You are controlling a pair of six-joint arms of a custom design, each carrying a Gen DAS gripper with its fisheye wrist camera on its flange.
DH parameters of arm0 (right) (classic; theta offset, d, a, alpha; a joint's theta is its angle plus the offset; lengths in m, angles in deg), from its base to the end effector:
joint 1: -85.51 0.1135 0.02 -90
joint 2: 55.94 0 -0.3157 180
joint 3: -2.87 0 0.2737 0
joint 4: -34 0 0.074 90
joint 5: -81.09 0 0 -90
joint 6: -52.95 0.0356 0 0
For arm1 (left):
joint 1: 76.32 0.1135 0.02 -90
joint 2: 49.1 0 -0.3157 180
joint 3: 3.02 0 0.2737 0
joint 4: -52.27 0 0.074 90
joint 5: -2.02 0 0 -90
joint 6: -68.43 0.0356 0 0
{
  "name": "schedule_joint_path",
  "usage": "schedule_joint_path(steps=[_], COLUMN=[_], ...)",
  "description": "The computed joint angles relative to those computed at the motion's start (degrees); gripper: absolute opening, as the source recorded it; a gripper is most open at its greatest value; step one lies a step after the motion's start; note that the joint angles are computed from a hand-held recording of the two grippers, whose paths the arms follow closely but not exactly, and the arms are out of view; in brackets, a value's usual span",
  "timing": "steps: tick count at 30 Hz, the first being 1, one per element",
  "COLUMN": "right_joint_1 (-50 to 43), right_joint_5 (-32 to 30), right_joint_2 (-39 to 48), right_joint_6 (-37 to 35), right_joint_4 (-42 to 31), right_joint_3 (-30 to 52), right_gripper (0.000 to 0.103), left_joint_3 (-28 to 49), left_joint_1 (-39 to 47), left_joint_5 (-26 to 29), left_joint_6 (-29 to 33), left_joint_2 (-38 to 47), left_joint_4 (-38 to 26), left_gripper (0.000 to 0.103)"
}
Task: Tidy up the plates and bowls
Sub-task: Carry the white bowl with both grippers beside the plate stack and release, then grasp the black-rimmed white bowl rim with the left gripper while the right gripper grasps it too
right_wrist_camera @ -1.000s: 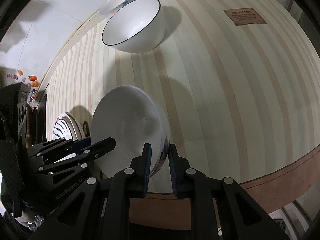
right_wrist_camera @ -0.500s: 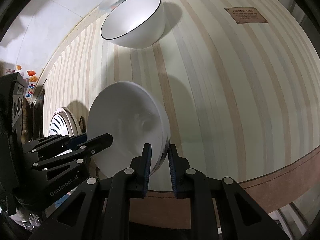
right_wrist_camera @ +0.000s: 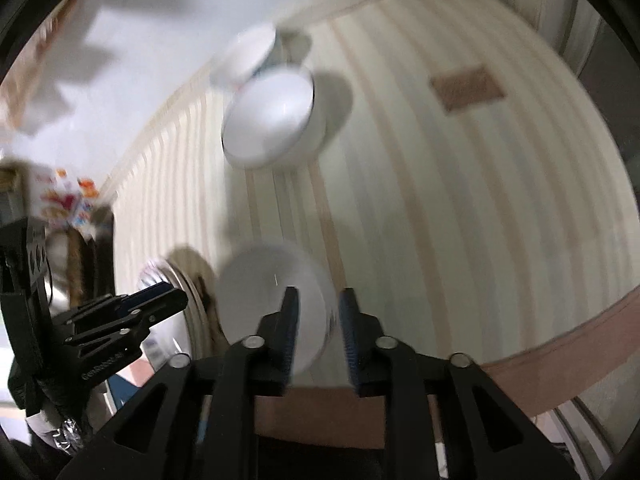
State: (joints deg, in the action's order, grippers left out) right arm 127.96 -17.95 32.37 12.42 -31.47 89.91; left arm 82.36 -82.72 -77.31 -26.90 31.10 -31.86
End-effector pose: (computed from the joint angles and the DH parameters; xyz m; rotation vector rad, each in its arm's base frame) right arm 0.2378 0.2251 0.3227 0.1310 2.9107 0.5911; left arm 0.2574 -0.0355 0.3423 0.0543 2.9535 -0.3036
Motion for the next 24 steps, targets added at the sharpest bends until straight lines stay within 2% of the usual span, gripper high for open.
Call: schedule_joint_path(steps=[1, 3, 12, 16, 17, 18, 19, 22, 24], right_joint_1=[-1.42, -4.50, -12.59, -13.23, -13.24, -13.16, -13.03, -12.57, -11.94], right_joint_5=[-0.47, -0.61, -4.62, -7.06, -7.34, -7.10, -6.96, -6.69, -4.93], right_joint_2=[0.36, 2.51, 19.76, 25.73, 26.91, 27.98, 28.72, 30.00, 30.73], right_joint_6=[-0.84, -2.96, -7.40, -7.52, -7.70, -7.75, -8.12, -8.87, -9.78], right_joint_4=[0.24, 0.76, 4.31, 4.44, 4.14, 3.79, 3.89, 3.58, 2.06], right_joint_3=[1.01, 3.73, 15.32, 18.67, 19.48, 20.28, 20.77, 21.86, 23.41], right_gripper=[0.042, 0.046, 0.046, 0.045, 0.044, 0.036, 0.022, 0.014, 0.014], left_joint_3=[1.67, 4.77, 16.71, 18.31, 17.90, 17.74, 17.73, 17.31, 17.14], left_joint_1=[0.91, 2.24, 3.68, 2.87, 2.66, 2.27, 1.69, 0.60, 0.34], left_joint_5=[0.19, 0.23, 3.64, 4.40, 4.39, 4.57, 4.03, 2.25, 2.00], left_joint_6=[0.26, 0.14, -1.46, -1.63, -1.58, -1.39, -1.33, -1.42, -1.38], left_joint_2=[1.74, 6.01, 26.69, 30.70, 30.80, 31.06, 31.34, 31.31, 30.94], left_joint_4=[0.76, 2.82, 5.58, 5.03, 5.46, 5.89, 5.88, 7.22, 7.30], left_gripper=[0.043, 0.043, 0.043, 0.042, 0.030, 0.021, 0.020, 0.019, 0.019])
